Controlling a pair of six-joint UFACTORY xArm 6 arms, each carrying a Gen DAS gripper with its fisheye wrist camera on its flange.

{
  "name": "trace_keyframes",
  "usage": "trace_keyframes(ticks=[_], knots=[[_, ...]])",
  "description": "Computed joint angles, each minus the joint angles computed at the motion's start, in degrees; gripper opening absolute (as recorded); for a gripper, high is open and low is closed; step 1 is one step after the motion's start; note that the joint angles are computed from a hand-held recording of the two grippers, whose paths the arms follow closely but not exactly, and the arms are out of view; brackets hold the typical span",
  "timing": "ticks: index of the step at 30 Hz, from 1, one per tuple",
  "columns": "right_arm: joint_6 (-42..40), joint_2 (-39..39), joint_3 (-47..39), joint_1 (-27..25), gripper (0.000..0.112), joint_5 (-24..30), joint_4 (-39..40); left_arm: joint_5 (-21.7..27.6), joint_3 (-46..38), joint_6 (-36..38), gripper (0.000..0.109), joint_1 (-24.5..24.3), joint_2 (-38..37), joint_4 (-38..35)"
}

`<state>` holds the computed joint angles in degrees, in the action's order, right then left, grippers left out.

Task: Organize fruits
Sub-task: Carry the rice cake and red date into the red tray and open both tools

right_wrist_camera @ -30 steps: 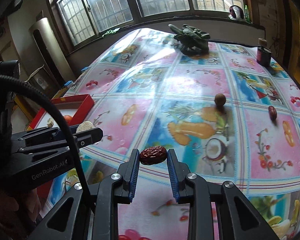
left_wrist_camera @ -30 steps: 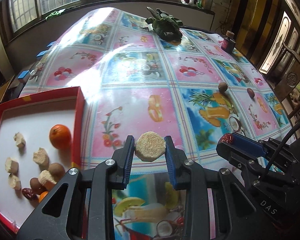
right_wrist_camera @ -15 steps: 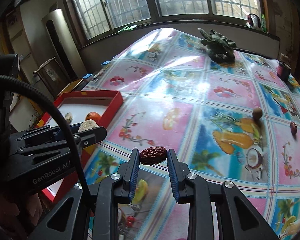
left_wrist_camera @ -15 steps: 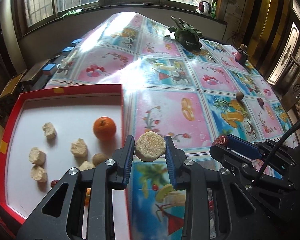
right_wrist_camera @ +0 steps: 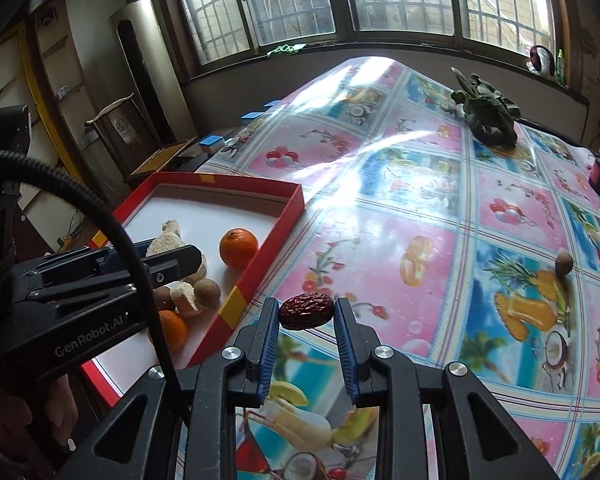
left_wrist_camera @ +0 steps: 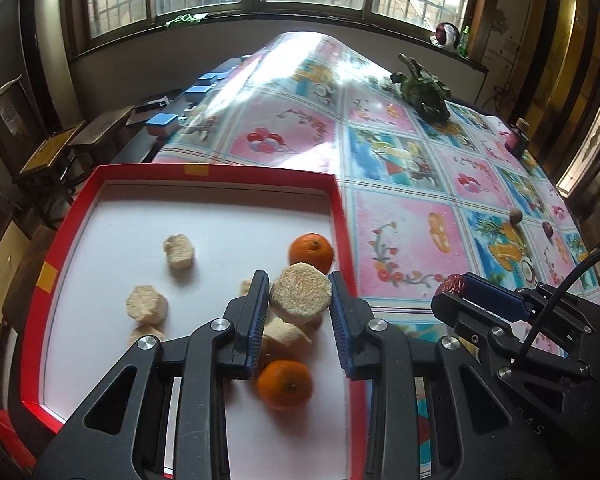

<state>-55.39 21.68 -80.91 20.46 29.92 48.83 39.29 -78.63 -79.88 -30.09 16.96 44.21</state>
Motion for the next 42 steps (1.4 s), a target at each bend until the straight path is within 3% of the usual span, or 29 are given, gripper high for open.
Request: trace_keyframes(ticks=[15, 36, 39, 40, 41, 42], knots=[[0.57, 3.39, -5.27, 3.57, 0.027, 1.83, -2.63, -0.21, 8.12, -4.39, 0.029, 3.26, -5.74, 1.16], [3.16, 14.94, -20.19, 6.75, 0.027, 11.29, -6.5, -0.4, 11.47, -6.19, 0.029, 5.48, -7.23, 0.13], [1.34, 14.84, -19.32, 7.15, 0.032, 10.52, -6.62, 0.74, 10.81, -6.68, 0.042, 5.1, -6.69, 0.91], [1.01, 14.7, -18.92, 7.17, 0.035, 10.18, -6.54, 0.79, 10.8, -6.98, 0.056, 5.07, -6.66, 1.05], [0.82, 14.73, -18.95, 7.02, 0.035, 10.62, -6.06, 0.05, 11.2, -7.76, 0.063, 5.25, -6.89, 1.45], [0.6, 14.68, -18.89, 6.9, 0.036, 11.05, -5.46, -0.7, 11.69, -9.01, 0.063, 5.38, -7.29, 2.14]])
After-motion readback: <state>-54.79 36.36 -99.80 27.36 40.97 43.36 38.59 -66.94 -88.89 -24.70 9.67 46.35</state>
